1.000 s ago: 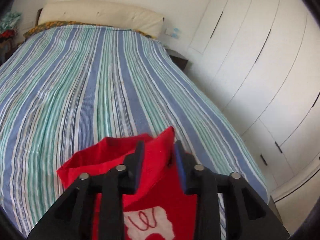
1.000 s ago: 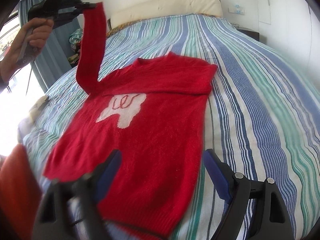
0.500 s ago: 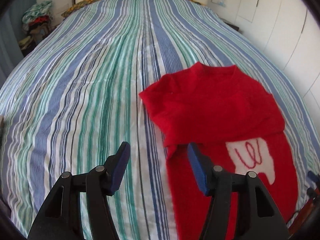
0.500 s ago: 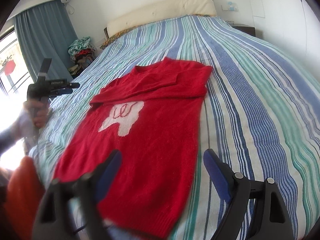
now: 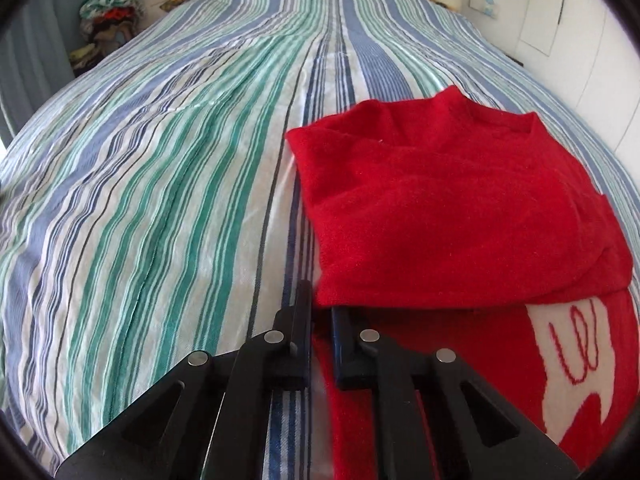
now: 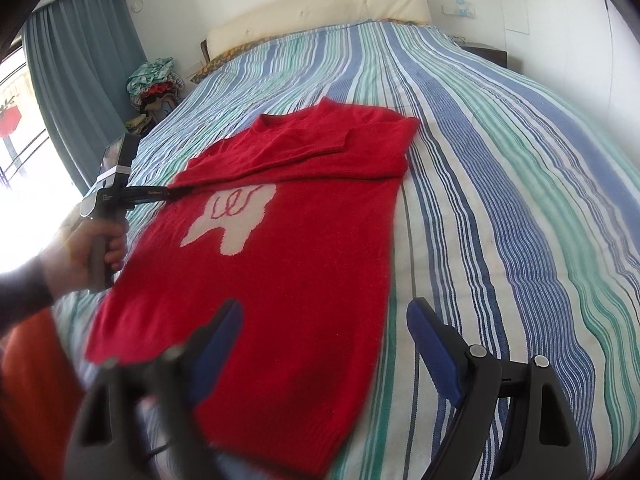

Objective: Fold small clothes

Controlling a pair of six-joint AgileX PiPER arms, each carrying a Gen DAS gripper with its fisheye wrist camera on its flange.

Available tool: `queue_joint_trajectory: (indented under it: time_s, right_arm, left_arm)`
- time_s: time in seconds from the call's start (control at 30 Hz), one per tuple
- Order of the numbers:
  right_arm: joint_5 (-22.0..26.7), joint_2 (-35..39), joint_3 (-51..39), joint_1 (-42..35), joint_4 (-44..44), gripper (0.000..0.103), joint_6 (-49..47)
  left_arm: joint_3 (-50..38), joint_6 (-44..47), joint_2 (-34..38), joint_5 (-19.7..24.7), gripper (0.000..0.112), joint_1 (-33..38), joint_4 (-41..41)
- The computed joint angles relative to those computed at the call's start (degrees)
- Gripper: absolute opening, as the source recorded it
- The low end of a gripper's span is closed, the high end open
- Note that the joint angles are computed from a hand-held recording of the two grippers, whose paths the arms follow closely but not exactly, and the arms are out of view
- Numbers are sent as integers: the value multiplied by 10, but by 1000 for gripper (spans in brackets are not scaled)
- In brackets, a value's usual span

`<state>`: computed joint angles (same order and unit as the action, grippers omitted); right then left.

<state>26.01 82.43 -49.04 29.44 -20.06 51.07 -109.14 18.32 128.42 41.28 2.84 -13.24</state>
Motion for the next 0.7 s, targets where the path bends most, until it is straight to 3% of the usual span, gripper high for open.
queue_joint_trajectory:
  time_s: [0.07, 0.13, 0.7]
  right_arm:
    - [-2, 3, -1, -4, 4, 83, -5]
    - [-4, 4, -1, -6, 9, 83, -12]
    - [-22, -4, 9, -15, 23, 83, -28]
  left_arm:
    - [60, 15, -29, -49, 6, -4, 8]
    - [76, 15, -37, -62, 6, -8, 18]
    - [86, 78, -78, 18, 14, 65, -44]
